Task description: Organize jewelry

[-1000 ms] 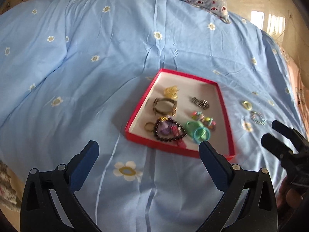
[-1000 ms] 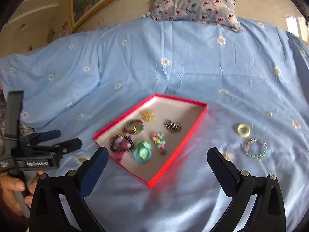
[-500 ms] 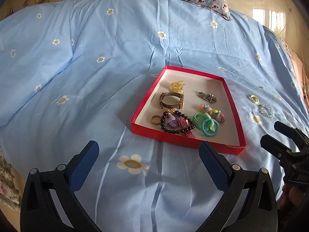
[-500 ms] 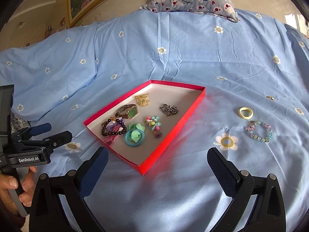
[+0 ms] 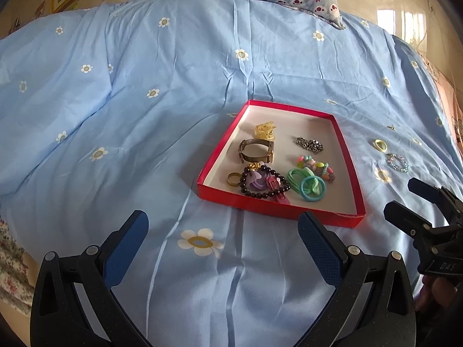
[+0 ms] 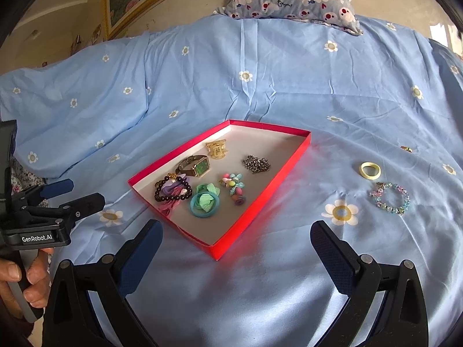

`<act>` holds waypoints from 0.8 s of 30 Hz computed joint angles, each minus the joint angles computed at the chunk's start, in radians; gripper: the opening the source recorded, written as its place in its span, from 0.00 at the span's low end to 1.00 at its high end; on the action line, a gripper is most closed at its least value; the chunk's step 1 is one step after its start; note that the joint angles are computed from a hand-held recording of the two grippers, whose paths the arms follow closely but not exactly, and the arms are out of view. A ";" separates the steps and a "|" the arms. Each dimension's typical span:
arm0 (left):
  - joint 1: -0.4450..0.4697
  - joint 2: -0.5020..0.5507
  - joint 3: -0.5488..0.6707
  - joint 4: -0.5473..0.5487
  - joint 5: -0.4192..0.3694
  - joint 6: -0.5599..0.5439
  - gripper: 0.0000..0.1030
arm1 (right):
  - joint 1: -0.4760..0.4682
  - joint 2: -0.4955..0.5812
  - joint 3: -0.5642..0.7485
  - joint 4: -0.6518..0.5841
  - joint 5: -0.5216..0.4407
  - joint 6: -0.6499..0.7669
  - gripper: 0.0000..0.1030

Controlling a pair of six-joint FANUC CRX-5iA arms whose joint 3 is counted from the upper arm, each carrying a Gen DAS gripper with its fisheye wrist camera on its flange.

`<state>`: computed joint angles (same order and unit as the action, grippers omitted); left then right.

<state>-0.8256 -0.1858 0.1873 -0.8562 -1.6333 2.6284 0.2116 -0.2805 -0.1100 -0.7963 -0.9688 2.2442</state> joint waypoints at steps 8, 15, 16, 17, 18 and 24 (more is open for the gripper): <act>-0.005 0.012 0.012 -0.002 -0.020 -0.022 1.00 | 0.023 -0.007 -0.007 0.021 -0.001 0.003 1.00; -0.001 0.013 0.012 0.005 -0.021 -0.026 1.00 | 0.030 -0.006 -0.009 0.028 -0.001 -0.001 1.00; -0.001 0.013 0.012 0.006 -0.021 -0.027 1.00 | 0.031 -0.006 -0.009 0.030 -0.001 -0.003 1.00; 0.000 0.012 0.012 0.006 -0.022 -0.028 1.00 | 0.032 -0.007 -0.009 0.032 -0.001 -0.004 1.00; 0.001 0.013 0.012 0.006 -0.020 -0.028 1.00 | 0.032 -0.006 -0.009 0.032 -0.002 -0.005 1.00; 0.003 0.011 0.010 0.008 -0.018 -0.028 1.00 | 0.033 -0.008 -0.010 0.033 -0.002 -0.005 1.00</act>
